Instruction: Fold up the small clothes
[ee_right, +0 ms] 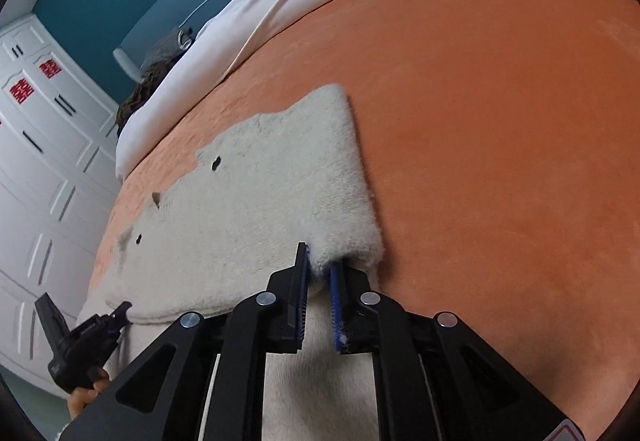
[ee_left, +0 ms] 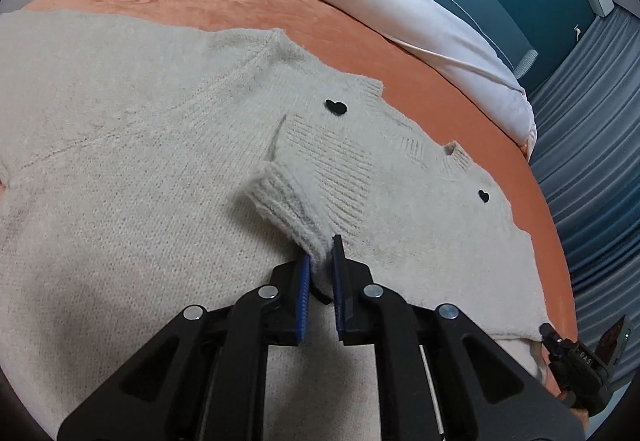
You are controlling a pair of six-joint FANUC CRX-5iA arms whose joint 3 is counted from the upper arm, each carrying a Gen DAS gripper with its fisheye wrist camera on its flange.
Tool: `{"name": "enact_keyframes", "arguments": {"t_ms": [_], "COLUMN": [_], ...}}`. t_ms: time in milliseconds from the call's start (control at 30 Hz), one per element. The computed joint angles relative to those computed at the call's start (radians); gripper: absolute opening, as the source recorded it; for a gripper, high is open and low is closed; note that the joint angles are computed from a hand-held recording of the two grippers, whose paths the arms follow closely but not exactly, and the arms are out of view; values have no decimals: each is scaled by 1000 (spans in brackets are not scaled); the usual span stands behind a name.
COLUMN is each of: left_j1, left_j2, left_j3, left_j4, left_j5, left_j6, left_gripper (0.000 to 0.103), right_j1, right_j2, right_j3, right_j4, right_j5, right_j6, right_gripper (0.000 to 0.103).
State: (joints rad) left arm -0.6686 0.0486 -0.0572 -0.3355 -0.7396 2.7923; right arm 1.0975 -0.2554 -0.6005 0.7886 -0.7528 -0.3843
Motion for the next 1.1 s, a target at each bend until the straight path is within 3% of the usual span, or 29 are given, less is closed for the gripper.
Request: {"name": "enact_keyframes", "arguments": {"t_ms": [67,100,233,333,433,567,633,667,700,767,833,867,933,967,1100], "left_j1": [-8,-12,-23,-20,-18,1,3,2,2,2,-25,-38,-52,-42,97], "left_j2": [-17,-20,-17,-21,-38,-72,-75,-74,-77,-99,-157,-193,-281,-327,-531], "left_j3": [-27,-34,-21,-31,-61,-128,-133,-130,-131,-140,-156,-170,-211,-233,-328], "left_j4": [-22,-37,-64,-62,-75,-66,-65,-66,-68,-68,-153,-195,-259,-262,-216], "left_j5": [21,34,26,40,85,183,192,185,181,174,133,104,27,-20,-195], "left_j6": [32,59,86,89,110,142,144,143,146,165,287,338,431,444,377], "left_gripper": [11,11,11,11,11,12,12,12,12,17,25,35,47,54,67], "right_j1": [61,81,72,39,-5,11,-11,-22,-25,8,55,83,135,157,228], "right_j2": [0,8,175,312,263,175,196,184,178,191,189,189,194,190,199], "right_j3": [9,26,230,382,305,207,226,201,185,225,244,247,250,243,207], "right_j4": [90,102,-28,-229,-256,-83,-159,-187,-163,-137,-102,-89,-68,-70,-77], "right_j5": [-113,-124,-26,-99,-29,-100,-167,-144,-122,-195,-208,-205,-191,-178,-136], "right_j6": [-67,-28,365,615,525,322,378,402,385,365,352,345,336,329,263], "right_gripper": [14,13,11,2,0,3,0,0,0,0,14,14,15,16,30]}}
